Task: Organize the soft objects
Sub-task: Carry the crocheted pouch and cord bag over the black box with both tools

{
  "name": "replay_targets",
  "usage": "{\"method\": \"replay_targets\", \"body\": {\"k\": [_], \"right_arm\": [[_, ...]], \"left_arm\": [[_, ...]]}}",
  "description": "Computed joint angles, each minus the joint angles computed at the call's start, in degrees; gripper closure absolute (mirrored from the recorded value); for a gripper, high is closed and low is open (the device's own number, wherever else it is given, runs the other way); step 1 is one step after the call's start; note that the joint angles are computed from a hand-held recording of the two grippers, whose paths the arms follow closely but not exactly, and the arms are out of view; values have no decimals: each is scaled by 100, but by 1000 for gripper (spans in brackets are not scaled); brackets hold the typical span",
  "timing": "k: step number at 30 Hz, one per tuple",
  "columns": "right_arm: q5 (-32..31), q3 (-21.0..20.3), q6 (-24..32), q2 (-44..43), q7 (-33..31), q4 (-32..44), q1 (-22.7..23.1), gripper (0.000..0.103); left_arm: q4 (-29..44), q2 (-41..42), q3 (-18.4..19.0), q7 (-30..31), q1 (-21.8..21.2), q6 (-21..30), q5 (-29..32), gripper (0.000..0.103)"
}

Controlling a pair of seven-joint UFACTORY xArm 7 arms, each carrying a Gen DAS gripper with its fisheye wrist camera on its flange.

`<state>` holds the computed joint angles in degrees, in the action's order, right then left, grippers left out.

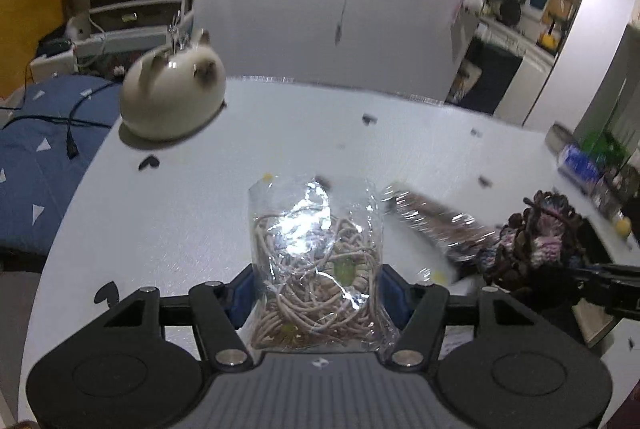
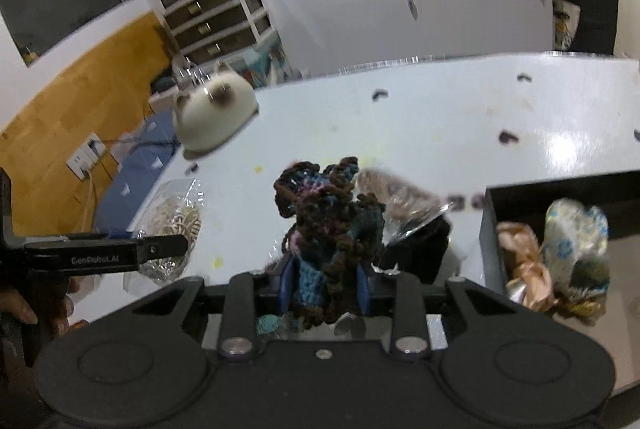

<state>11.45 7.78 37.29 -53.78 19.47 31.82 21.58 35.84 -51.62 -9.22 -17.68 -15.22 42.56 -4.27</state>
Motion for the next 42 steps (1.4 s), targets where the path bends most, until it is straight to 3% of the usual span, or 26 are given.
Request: {"method": "replay_targets", "body": {"k": [8, 15, 20, 23, 27, 29, 32, 34, 37, 42], "right_arm": [[101, -493, -145, -659, -502, -240, 107, 71], [286, -1082, 178, -1093, -1350, -209, 57, 71], [391, -1469, 520, -1355, -1850, -162, -275, 71], [423, -1680, 752, -1488, -2079, -144, -567, 71], [415, -1942, 1049, -1604, -2324, -104, -1019, 71], [393, -2058, 1204, -1651, -2428, -73, -1247, 71], [360, -2199, 1349, -1709, -2580, -58, -1556, 71], [342, -2275, 1438, -1726, -2627, -52, -1768, 71], [282, -2361, 1591, -1787, -2656, -55, -2099, 71], [167, -2443, 1722, -1848, -2623, -80, -2592, 71]], "left_arm": [[289, -137, -702, -924, 17, 16, 81, 40], [648, 177, -1223, -1714, -112, -133, 297, 40], [867, 628, -1391, -1926, -347, -555, 474, 40], [979, 1047, -1270, -1699, -689, -970, 473, 40], [1275, 1830, -897, -875, -1361, -1498, 295, 40], [1506, 2258, -609, -196, -1799, -1654, 58, 40], [1968, 2923, 46, 1254, -2630, -1648, -859, 40], [2342, 3320, 362, 2271, -3006, -1373, -1468, 40], [2976, 3918, 624, 3505, -3222, -654, -2198, 40], [4109, 4979, 615, 4540, -2999, 773, -2830, 40]]}}
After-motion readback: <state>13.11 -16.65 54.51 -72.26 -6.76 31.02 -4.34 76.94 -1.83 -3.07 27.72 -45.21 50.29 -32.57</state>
